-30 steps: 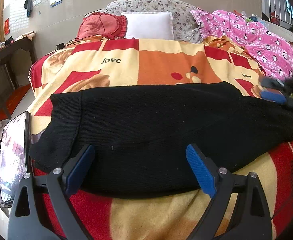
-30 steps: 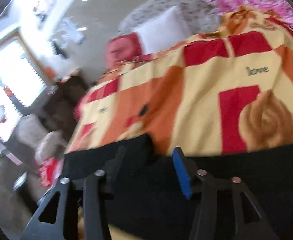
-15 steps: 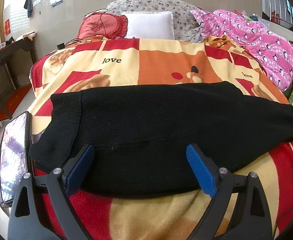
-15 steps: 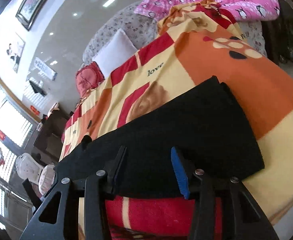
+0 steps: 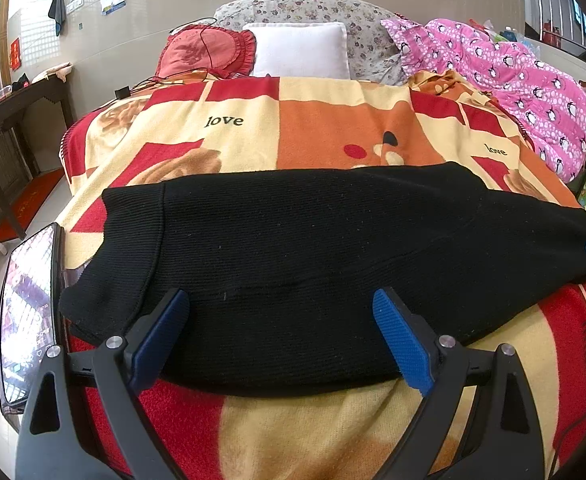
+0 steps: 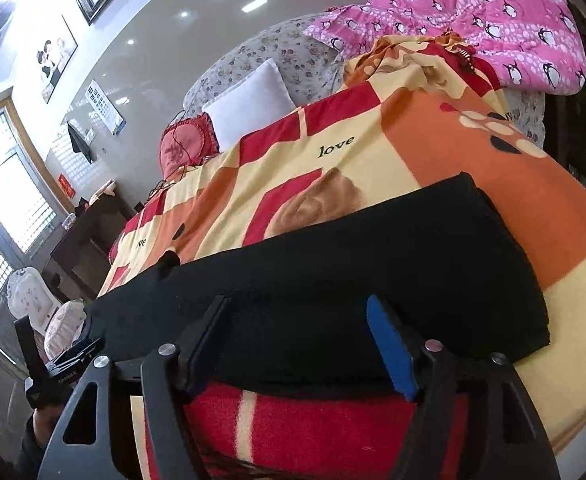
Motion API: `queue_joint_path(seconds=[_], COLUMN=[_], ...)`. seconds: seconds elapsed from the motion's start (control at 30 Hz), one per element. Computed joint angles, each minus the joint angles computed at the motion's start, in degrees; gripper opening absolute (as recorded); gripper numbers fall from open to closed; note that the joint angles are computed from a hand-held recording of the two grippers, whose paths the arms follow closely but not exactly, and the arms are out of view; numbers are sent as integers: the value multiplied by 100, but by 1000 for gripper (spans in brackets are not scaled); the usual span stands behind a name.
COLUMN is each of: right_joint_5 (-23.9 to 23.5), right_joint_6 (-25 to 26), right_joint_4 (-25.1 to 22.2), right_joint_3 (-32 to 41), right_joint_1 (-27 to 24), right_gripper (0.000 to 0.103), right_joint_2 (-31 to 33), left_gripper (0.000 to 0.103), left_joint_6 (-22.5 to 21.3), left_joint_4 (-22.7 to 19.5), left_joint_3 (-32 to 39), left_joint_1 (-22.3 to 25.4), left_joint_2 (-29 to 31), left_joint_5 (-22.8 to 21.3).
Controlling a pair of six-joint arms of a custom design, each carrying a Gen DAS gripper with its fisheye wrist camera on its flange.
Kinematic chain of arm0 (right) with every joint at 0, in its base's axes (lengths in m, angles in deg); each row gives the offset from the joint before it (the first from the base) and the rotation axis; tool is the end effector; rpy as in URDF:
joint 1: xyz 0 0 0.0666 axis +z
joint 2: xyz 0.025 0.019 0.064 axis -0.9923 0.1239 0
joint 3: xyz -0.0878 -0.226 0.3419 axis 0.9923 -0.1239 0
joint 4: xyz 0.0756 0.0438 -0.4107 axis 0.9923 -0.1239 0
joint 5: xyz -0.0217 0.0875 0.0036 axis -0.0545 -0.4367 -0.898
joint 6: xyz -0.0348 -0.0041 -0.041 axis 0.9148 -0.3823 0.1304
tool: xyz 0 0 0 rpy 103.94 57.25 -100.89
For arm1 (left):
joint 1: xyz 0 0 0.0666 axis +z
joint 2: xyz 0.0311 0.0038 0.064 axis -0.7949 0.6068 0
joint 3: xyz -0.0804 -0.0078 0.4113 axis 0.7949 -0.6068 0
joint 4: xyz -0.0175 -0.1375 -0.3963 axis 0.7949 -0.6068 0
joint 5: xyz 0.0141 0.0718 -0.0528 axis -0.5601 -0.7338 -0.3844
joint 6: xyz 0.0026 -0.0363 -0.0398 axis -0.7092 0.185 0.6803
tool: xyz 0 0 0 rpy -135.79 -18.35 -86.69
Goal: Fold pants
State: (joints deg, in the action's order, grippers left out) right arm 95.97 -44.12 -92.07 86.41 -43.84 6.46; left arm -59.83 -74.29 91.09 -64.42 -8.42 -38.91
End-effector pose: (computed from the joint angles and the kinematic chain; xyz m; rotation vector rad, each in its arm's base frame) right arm 0.2609 0.1928 0.4109 0.4471 2.1637 0.4358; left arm 0.3900 -0.0840 0.4029 0.3243 2.2871 -0.1532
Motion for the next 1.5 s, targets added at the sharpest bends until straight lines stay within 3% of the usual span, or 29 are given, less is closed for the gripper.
queue_joint_path(seconds=[0.17, 0.27, 0.4, 0.57, 0.7, 0.77, 0.87, 1.03, 1.17, 1.23, 1.27, 1.33, 1.4, 1.43, 1.5], right_joint_5=[82, 673, 856, 314, -86, -780, -1414, -1796, -2006, -1935, -1871, -1450, -610, 92, 932], right_joint_6=[-262, 167, 1045, 1205, 1417, 1424, 1327, 1549, 1746, 1646, 1615, 1410, 1056, 676, -183], right_joint_4=[-177, -339, -416, -727, -1587, -1556, -1496, -1674, -1747, -1549, -1419, -1162, -918, -866, -1002], right_joint_3=[140, 321, 566, 865, 1333, 1304, 1239, 1391, 1468, 1362, 1286, 1088, 832, 651, 390], right_joint_1=[88, 606, 1378, 1917, 2179, 2007, 1789, 1750, 1764, 1797, 1796, 1845, 1906, 1924, 1787], right_gripper=[71, 71, 71, 70, 75, 78, 81, 95, 101, 97, 90, 86, 87, 87, 88], right_joint_2=[-32, 38, 400, 1222, 1949, 2026, 2020, 2203, 2281, 2082, 1921, 1400, 711, 232, -385], left_gripper=[94, 94, 94, 95, 95, 95, 95, 95, 95, 95, 95, 95, 95, 95, 95], left_joint_6=[5, 8, 3, -37, -30, -45, -35, -21, 195, 195, 196, 222, 275, 327, 385], left_joint_4=[-2, -3, -8, -16, -8, -9, -15, -118, -5, 52, 57, -22, -225, -240, -216], left_joint_3=[0, 0, 2, 7, 1, 4, 5, 113, 216, 255, 258, 263, 320, 333, 313], left_joint_1=[-4, -10, -16, -9, -17, -10, -23, -64, 18, -26, -44, -108, -151, -142, -139], left_joint_2=[-4, -5, -7, -5, -4, -3, -6, 3, -81, -64, -41, 81, 205, 230, 201], left_joint_5=[-8, -14, -24, -18, -46, -49, -68, -174, 447, 691, 739, 720, 644, 670, 701])
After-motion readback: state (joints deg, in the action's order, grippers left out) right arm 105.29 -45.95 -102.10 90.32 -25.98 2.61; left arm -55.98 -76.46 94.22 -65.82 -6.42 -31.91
